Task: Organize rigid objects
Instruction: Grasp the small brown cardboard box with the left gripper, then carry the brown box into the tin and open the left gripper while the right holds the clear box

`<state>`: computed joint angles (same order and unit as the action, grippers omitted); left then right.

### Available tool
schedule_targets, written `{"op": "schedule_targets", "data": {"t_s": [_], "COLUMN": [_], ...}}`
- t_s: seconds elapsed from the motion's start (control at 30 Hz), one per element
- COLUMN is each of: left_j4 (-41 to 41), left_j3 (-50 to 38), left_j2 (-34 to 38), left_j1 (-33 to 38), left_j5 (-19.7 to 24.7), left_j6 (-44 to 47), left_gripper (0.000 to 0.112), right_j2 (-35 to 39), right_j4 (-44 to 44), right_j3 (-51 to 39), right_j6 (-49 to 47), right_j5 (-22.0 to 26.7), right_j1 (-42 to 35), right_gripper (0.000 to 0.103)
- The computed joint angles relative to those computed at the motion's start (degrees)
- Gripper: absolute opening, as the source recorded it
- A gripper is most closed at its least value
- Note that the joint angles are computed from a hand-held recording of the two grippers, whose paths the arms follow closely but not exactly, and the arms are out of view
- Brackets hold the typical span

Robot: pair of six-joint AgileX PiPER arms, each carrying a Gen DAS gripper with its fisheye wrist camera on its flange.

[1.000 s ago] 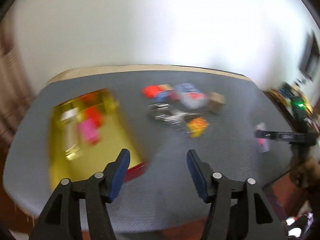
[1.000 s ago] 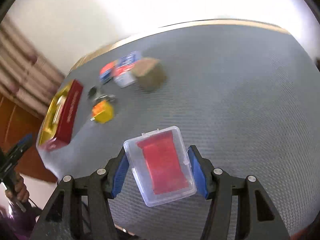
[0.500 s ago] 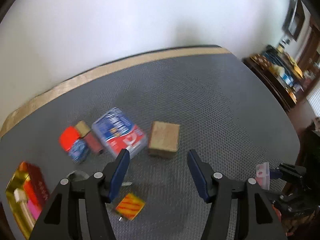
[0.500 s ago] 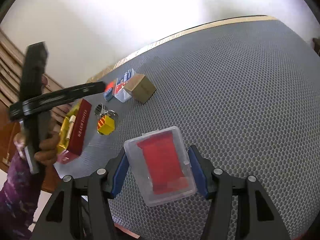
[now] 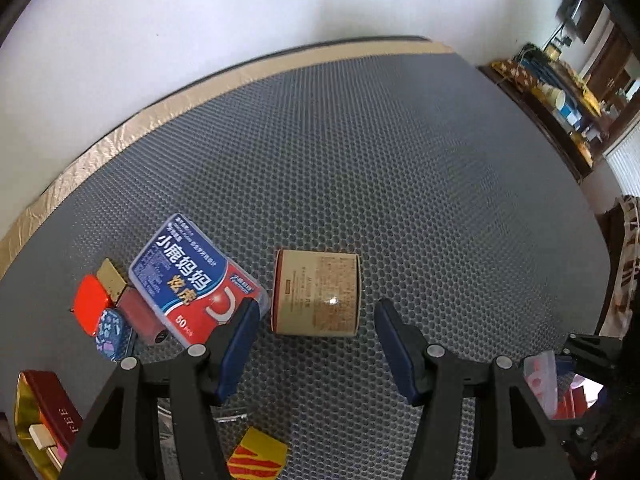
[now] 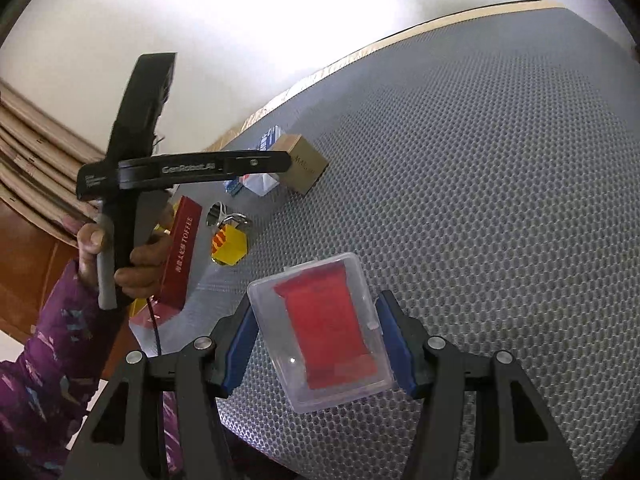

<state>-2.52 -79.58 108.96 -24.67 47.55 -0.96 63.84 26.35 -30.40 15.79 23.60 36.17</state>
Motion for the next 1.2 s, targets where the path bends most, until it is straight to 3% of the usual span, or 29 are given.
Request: {"op": "schedule_targets", "data": {"t_s": [0.17, 0.23, 0.33, 0.5, 0.6, 0.77, 0.93, 1.0, 1.1, 1.2], "left_j4": [-7.7, -8.0, -9.8, -12.8, -14.4, -16.0, -18.9, -21.2, -22.2, -22.6], "left_j3": [-4.9, -4.6, -1.6, 8.0, 14.3, 24.0, 30.9, 33.0, 35.0, 35.3], "left_j2": [4.9, 5.6, 3.9, -4.3, -11.4, -25.4, -38.2, -42.7, -45.6, -44.2], "left_j1": [1.3, 1.0, 1.2, 1.9, 2.2, 7.1, 20.3, 30.3, 43.5, 56.5], "left_j5": [4.5, 4.0, 0.6, -6.5, -9.1, -8.8, -2.2, 3.0, 7.6, 9.8], "left_j6": [8.0, 7.4, 7.5, 4.5, 3.3, 1.7, 6.0, 11.5, 18.5, 26.2], "left_gripper": [0.061, 0.045, 0.046, 0.046, 0.046, 0.046, 0.046, 0.046, 0.046, 0.046], "right_j2": [1.2, 1.6, 2.0, 2.3, 1.5, -0.2, -0.5, -0.5, -0.2, 0.4], "right_j4": [3.2, 4.7, 3.9, 4.8, 0.1, -6.3, -16.0, -17.1, -20.1, -21.3], "right_j3": [0.3, 0.5, 0.5, 1.0, 0.5, -0.8, -2.7, -3.4, -4.7, -6.0], "right_j6": [-2.6, -3.8, -3.1, -4.5, 0.1, 6.7, 18.7, 20.5, 24.5, 26.3], "right_j5": [-0.6, -0.9, -1.2, -1.0, -0.8, 0.3, 0.5, 0.5, 0.5, 0.5], "right_j1": [-0.4, -0.7, -0.7, -2.2, -1.1, 1.3, 6.8, 8.1, 10.2, 11.5], "right_gripper": [0.056, 0.056, 0.056, 0.056, 0.056, 0.056, 0.056, 0.056, 0.056, 0.056]}}
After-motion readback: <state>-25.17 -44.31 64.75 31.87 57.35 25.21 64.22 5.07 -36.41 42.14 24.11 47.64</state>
